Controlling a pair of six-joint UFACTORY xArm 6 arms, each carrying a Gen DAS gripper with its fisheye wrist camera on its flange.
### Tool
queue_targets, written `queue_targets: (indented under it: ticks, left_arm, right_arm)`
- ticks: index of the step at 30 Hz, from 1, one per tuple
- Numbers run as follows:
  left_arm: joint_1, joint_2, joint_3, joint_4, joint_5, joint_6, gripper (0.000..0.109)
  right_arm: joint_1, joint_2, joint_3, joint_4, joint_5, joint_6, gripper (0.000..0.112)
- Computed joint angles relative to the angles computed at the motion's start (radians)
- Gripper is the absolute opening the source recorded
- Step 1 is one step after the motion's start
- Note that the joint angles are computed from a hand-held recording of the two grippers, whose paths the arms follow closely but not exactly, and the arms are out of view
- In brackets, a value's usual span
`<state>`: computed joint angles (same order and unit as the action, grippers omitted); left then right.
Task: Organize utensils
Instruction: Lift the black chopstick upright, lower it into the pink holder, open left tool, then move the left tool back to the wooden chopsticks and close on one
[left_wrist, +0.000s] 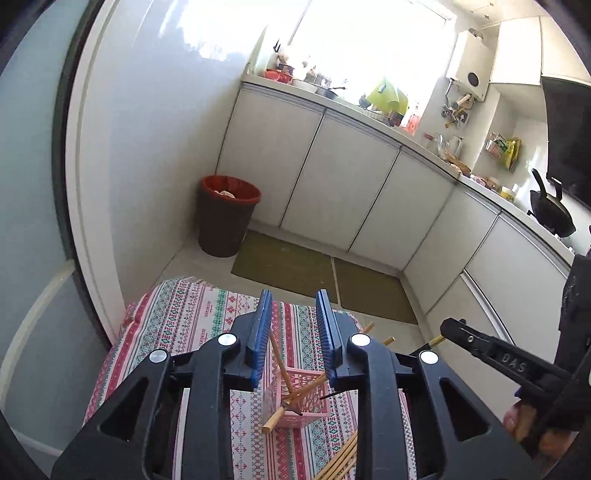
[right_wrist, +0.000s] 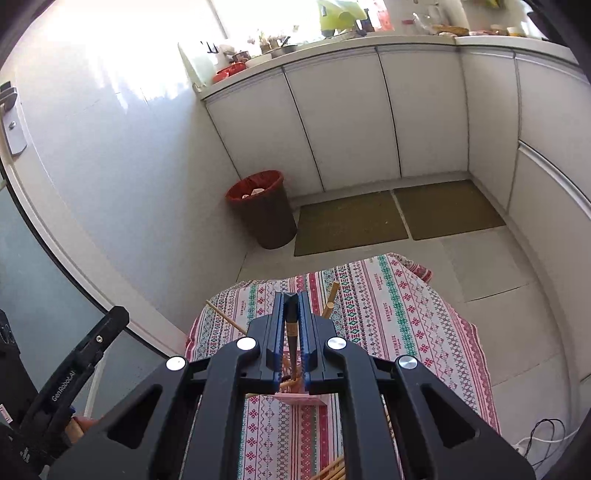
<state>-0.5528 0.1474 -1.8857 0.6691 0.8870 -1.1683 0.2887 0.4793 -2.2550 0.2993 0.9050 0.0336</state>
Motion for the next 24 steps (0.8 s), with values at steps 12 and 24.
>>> queue_targets:
  ticks: [12,24]
  left_arm:
    - [-0.026,-0.010,-0.013,0.018,0.039,0.027,0.033]
    - [-0.140,0.079,-0.177,0.078,0.179,0.097,0.055]
  right_arm:
    - [0.014,-0.015,0.067,-0.029,-0.070,0.014,0.029]
    - [-0.016,-0.281,0.422,-0.088,-0.192,0.027,0.047]
